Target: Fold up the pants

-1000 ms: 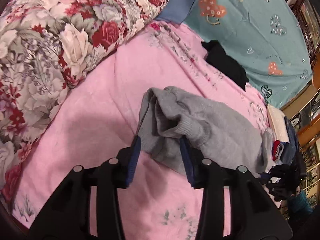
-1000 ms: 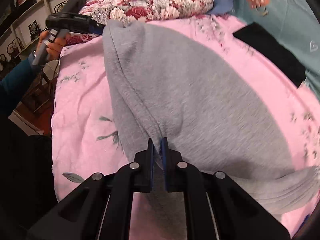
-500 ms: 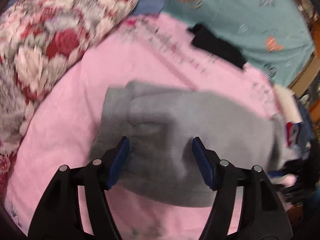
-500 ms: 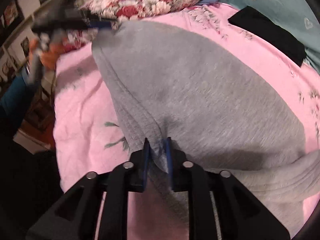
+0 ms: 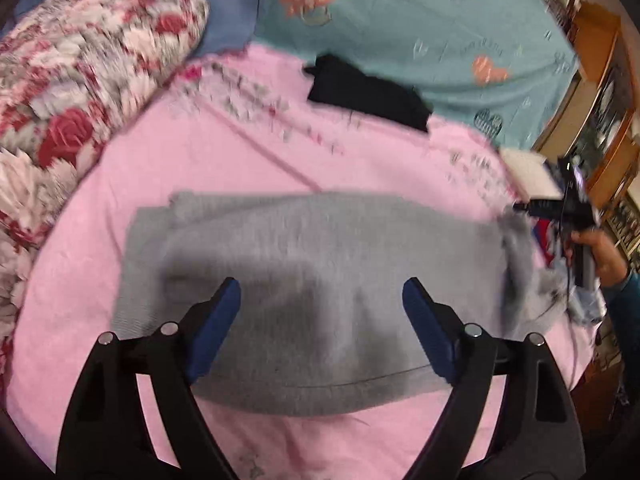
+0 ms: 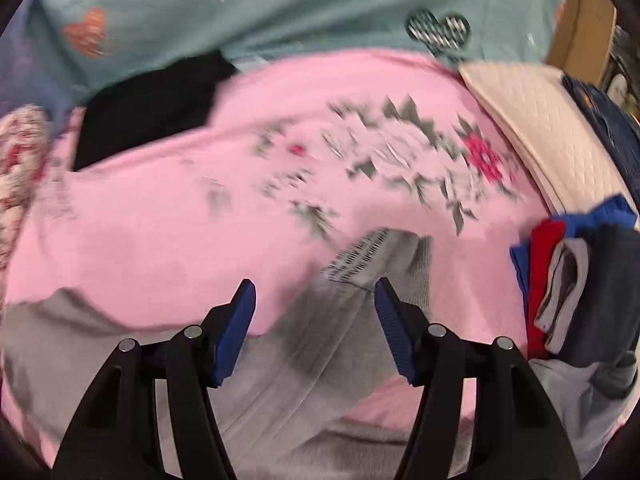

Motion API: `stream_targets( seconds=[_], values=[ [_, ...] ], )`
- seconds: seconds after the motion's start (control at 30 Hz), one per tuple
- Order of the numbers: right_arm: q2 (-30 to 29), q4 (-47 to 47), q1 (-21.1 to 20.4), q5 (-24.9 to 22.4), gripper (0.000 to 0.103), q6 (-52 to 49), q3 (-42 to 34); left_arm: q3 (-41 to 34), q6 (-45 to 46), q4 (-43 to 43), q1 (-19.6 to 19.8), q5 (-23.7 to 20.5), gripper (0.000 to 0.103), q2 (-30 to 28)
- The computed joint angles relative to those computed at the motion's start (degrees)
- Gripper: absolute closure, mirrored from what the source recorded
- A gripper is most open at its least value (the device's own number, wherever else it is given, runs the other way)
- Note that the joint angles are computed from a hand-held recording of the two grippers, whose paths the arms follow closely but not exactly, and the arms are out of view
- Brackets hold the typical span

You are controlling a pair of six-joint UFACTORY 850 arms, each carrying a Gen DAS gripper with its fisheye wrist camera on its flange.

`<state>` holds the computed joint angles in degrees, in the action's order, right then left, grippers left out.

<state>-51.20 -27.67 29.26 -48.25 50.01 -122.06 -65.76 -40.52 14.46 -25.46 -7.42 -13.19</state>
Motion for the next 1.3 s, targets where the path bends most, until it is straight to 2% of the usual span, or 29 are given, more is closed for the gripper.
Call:
stream_targets(
  seconds=[0.07,0.13,0.17,0.2,0.23,0.27,0.3,0.33,0.4,0.53,0.67,0.7,0.73,0.77,0.8,0.83,0.9,1.0,1.1,1.13,1.2,1.3],
  values=[
    [-6.86,-0.4,0.27,-7.19,0.041,-0.46,-9.53,-2.52,6.16,-7.65,0.4,-3.48,0.018,-3.61],
    [-10.68,-2.48,0.37,-11.38,0.041,-0.11,-14.27,-2.68,5.01,-5.7,0.5,-3.44,0.018,-4.45],
    [-10.13,-2.1,0.11,-10.48,0.041,-1.26,-13.04,-2.76,3.43,-3.59,0.4,-3.77,0.018,-4.51],
    [-8.75,-2.78,-0.16,-8.07,0.045,-1.8,-10.61,-3.06,2.25,-2.09,0.3,-4.78,0.019,-4.56],
    [-7.34,-2.97,-0.42,-6.1,0.063,-2.36,-8.38,-2.91,2.32,-2.02,0.4,-5.29,0.019,-4.4],
    [-5.99,-1.49,-1.0,-4.09,0.068,-3.56,-6.42,-2.99,2.99,-2.63,0.63,-5.83,0.019,-4.41],
    [-3.81,-0.13,-1.59,-1.5,0.078,-3.79,-3.25,-3.05,1.72,-1.43,0.92,-6.76,0.019,-4.37],
    [-0.57,0.39,-2.03,2.6,0.084,-3.49,1.7,-2.99,2.86,-2.58,1.28,-7.2,0.024,-4.3],
    [7.99,1.44,-3.08,13.19,0.087,-0.47,13.7,-2.32,9.45,-9.24,2.23,-6.84,0.03,-3.7],
    [26.47,3.24,-5.28,37.18,0.089,6.33,37.67,-1.54,19.62,-20.41,3.74,-7.36,0.04,-2.83],
    [41.63,15.95,-7.02,60.39,0.088,-3.63,59.41,-1.49,23.39,-24.68,4.21,-7.61,0.041,-2.75],
    [43.46,19.97,-6.89,63.22,0.088,-8.22,62.97,-1.51,22.57,-23.88,4.12,-7.57,0.041,-2.76],
    [45.4,25.51,-6.73,63.64,0.08,-14.22,66.56,-1.49,21.61,-22.97,4.01,-7.52,0.041,-2.75],
    [46.42,29.86,-6.78,61.67,0.072,-18.03,68.45,-1.53,21.03,-22.44,3.95,-7.57,0.041,-2.77],
    [47.47,33.28,-7.33,59.09,0.046,-19.44,70.61,-1.62,20.83,-22.37,3.95,-7.68,0.041,-2.83],
    [48.43,35.45,-7.93,58.73,0.027,-18.45,72.89,-1.77,20.75,-22.51,3.97,-7.88,0.041,-2.9],
    [50.05,34.04,-8.25,63.56,0.027,-9.27,77.7,-2.09,19.88,-22.15,3.95,-8.35,0.041,-3.04],
    [50.88,23.5,-9.16,68.77,0.027,5.57,80.1,-2.3,17.47,-20.57,3.88,-8.93,0.041,-3.04],
    [48.01,9.22,-9.79,69.79,0.027,19.54,77.26,-1.97,8.86,-12.4,3.26,-9.54,0.043,-2.72],
    [47.14,5.12,-9.73,69.66,0.027,22.73,76.0,-1.88,4.48,-8.13,2.93,-10.17,0.045,-2.61],
    [45.44,0.64,-8.64,66.18,0.027,26.67,73.02,-1.54,1.24,-5.48,2.9,-10.68,0.05,-2.31],
    [43.3,-6.22,-7.8,58.82,0.027,34.41,68.99,-0.92,4.24,-10.08,3.79,-9.9,0.054,-1.87]
  ],
)
